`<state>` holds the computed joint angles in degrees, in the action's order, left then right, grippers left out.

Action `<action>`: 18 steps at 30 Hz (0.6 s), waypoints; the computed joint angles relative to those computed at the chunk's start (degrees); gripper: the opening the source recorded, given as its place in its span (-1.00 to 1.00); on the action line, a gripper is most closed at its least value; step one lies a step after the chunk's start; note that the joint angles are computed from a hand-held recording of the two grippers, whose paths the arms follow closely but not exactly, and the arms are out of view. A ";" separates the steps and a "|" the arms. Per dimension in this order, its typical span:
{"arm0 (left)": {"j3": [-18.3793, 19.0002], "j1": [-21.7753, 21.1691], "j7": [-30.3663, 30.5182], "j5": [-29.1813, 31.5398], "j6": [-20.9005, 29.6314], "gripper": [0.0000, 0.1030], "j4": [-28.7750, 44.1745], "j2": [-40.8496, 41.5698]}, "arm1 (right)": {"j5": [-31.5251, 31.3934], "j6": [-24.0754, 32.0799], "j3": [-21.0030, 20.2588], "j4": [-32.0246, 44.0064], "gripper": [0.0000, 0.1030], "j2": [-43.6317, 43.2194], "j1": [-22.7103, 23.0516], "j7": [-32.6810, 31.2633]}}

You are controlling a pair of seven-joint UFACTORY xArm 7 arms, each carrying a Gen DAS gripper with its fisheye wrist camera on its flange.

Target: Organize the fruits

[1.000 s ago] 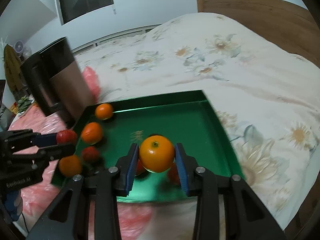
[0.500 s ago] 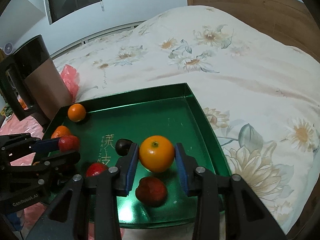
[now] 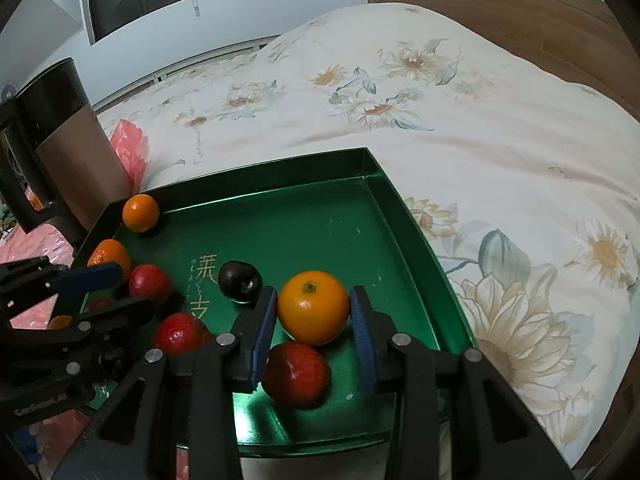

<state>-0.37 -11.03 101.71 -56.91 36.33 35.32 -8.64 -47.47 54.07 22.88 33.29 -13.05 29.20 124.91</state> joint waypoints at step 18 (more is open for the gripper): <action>6.44 5.57 0.89 3.24 9.64 0.04 1.08 -6.14 | 3.99 8.61 1.01 7.02 0.57 2.19 2.90 -4.43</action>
